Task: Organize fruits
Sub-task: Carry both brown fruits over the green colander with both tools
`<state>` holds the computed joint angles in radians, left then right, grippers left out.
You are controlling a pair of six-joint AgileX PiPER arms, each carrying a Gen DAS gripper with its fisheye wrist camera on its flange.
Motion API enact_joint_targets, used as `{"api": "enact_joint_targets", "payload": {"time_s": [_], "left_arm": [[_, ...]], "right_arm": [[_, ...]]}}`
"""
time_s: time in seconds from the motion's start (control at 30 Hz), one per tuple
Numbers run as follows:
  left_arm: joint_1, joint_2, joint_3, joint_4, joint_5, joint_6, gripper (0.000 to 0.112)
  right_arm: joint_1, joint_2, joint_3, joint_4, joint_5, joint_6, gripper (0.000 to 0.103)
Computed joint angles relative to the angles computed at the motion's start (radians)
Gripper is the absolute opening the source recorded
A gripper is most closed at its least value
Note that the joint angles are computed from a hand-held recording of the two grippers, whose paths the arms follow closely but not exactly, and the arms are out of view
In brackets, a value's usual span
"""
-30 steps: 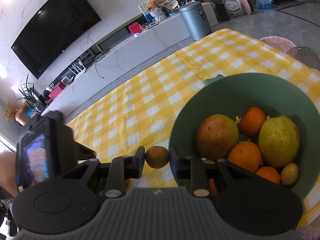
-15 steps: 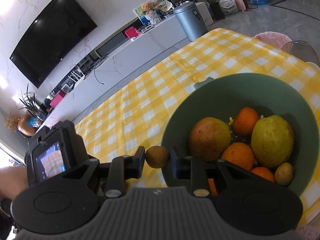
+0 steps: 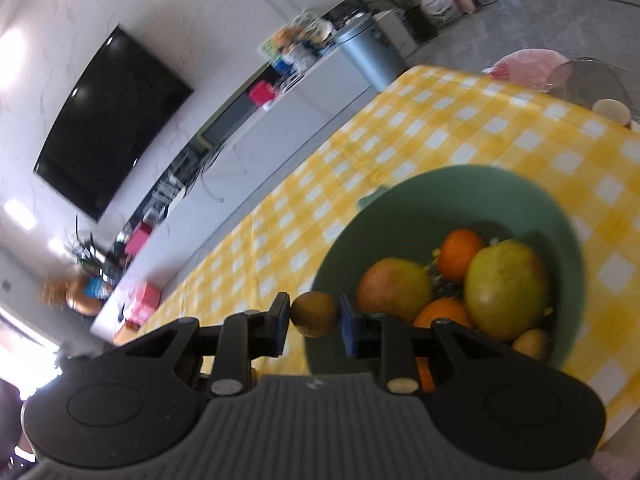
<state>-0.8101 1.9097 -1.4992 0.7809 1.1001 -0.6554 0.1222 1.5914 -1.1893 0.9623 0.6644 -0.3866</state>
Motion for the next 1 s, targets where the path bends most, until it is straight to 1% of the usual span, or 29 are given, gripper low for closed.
{"api": "enact_joint_targets", "payload": {"time_s": [0.07,0.2,0.23,0.27,0.37,0.43,0.5,0.53,0.6,0.7,0.8,0.83,0.87,0.9,0.97,1.0], "left_arm": [[-0.025,-0.026,-0.009,0.03,-0.038,-0.088,0.026],[-0.076,-0.028,-0.079,0.06,-0.083,-0.214,0.026],[-0.092,-0.022,-0.095,0.085,-0.088,-0.283,0.026],[-0.091,-0.019,-0.099,0.105,-0.11,-0.337,0.026],[-0.101,-0.042,-0.055,0.185,-0.204,-0.571,0.026],[-0.096,-0.069,-0.002,0.218,-0.284,-0.724,0.026],[-0.085,-0.088,0.047,0.248,-0.349,-0.844,0.026],[-0.081,-0.098,0.067,0.249,-0.367,-0.871,0.026],[-0.086,-0.095,0.075,0.23,-0.351,-0.885,0.026],[-0.098,-0.108,0.129,0.291,-0.356,-0.967,0.026],[-0.075,-0.124,0.182,0.283,-0.441,-1.006,0.026],[-0.06,-0.127,0.196,0.266,-0.482,-1.0,0.026],[-0.041,-0.131,0.207,0.224,-0.532,-0.957,0.026],[-0.029,-0.134,0.222,0.223,-0.573,-0.95,0.026],[-0.029,-0.133,0.238,0.276,-0.576,-1.013,0.026],[-0.032,-0.133,0.241,0.275,-0.572,-1.015,0.026]], "right_arm": [[-0.034,-0.014,0.009,0.019,0.014,-0.007,0.024],[-0.101,-0.049,0.039,0.075,0.028,-0.05,0.024],[-0.116,-0.058,0.048,0.08,0.026,-0.051,0.024],[-0.127,-0.065,0.055,0.083,0.023,-0.05,0.024],[-0.161,-0.078,0.078,0.109,0.013,-0.059,0.024],[-0.177,-0.073,0.091,0.139,0.014,-0.078,0.024],[-0.18,-0.065,0.104,0.162,-0.003,-0.095,0.024],[-0.181,-0.062,0.115,0.179,-0.016,-0.105,0.024],[-0.179,-0.05,0.131,0.228,-0.04,-0.131,0.024],[-0.187,-0.01,0.137,0.334,-0.023,-0.186,0.024],[-0.166,0.046,0.108,0.405,-0.025,-0.215,0.024],[-0.155,0.062,0.097,0.419,-0.03,-0.228,0.024],[-0.144,0.08,0.082,0.416,-0.031,-0.227,0.024],[-0.134,0.094,0.068,0.399,-0.034,-0.21,0.024],[-0.115,0.112,0.047,0.35,-0.054,-0.158,0.024],[-0.11,0.118,0.039,0.33,-0.068,-0.126,0.025]]}}
